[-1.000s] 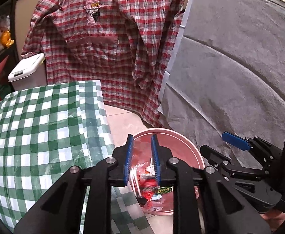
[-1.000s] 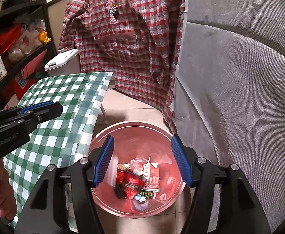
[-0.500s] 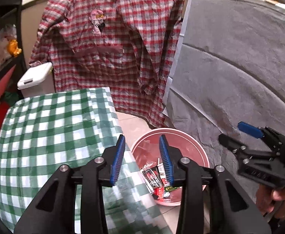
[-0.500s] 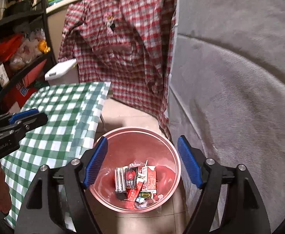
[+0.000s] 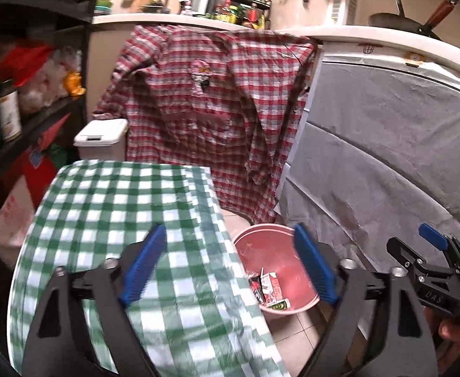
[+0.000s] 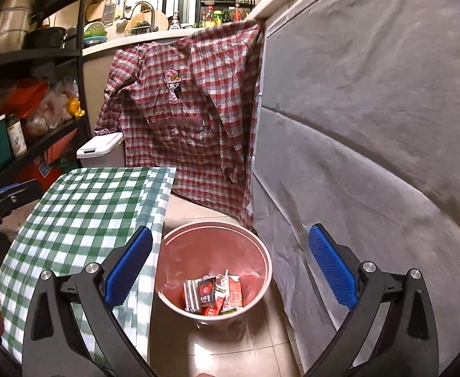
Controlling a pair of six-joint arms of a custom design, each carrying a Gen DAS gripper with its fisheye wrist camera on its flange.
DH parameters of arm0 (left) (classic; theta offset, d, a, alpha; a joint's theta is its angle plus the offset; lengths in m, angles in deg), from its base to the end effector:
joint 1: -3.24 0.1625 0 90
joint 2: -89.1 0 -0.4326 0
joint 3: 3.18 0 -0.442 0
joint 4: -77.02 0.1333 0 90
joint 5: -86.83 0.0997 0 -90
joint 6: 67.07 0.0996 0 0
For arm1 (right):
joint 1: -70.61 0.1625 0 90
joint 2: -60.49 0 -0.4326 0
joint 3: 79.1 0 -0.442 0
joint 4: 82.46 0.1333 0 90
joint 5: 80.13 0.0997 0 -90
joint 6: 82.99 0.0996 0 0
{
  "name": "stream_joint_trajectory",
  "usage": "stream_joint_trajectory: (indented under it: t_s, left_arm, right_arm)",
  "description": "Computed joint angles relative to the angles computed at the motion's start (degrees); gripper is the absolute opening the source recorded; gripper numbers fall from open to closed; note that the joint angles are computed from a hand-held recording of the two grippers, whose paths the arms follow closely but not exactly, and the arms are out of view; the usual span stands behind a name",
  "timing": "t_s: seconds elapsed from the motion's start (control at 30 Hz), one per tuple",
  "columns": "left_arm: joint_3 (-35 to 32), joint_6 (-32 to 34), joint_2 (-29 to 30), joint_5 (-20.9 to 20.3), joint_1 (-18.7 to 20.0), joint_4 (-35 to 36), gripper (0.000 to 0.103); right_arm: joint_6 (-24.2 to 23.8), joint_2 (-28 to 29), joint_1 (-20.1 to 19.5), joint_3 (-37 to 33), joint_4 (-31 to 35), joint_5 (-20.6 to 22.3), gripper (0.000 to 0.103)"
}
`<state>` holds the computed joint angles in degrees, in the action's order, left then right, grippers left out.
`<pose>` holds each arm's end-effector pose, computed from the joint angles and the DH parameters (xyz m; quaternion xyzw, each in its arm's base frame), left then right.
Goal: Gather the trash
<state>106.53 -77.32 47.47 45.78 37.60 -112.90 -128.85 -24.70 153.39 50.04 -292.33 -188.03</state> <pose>-0.3839 -0.5149 0.0369 0.2328 0.8513 -0.4262 0.1986 0.0427 -0.4798 0.3605 0.1674 -0.7666 0.4888 0.3812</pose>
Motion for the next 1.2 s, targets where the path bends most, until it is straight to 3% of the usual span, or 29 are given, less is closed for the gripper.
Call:
stream_joint_trajectory:
  t_s: [0.13,0.27,0.5,0.63,0.77,1.2]
  left_arm:
    - [4.9,-6.2,-1.3,4.3,-2.9,0.5,0.095]
    - [8.8,-13.5,-2.1,6.6,-5.5,3.3,0.095]
    - [13.5,-21.2,-2.5,7.0,-9.4,6.2,0.095]
    - [13.9,-21.3,-2.1,8.6,-10.4,8.0,0.095]
    - [13.5,-20.6,-1.5,10.0,-10.4,8.6,0.095]
    - [12.7,-22.5,-1.6,8.3,-9.4,11.4,0.095]
  right_arm:
    - [0.6,-2.0,-0.3,3.4,-1.9,-0.6,0.098]
    - [3.6,-5.6,-1.7,6.9,-0.8,0.9,0.098]
    - [4.5,-8.2,-3.5,11.8,-2.8,1.9,0.098]
    - [2.4,-7.8,-3.2,12.4,-4.5,1.0,0.098]
    - [3.3,-7.9,-3.6,12.0,-3.7,0.7,0.098]
    - [4.0,-7.8,-3.9,11.2,-2.3,0.4,0.098]
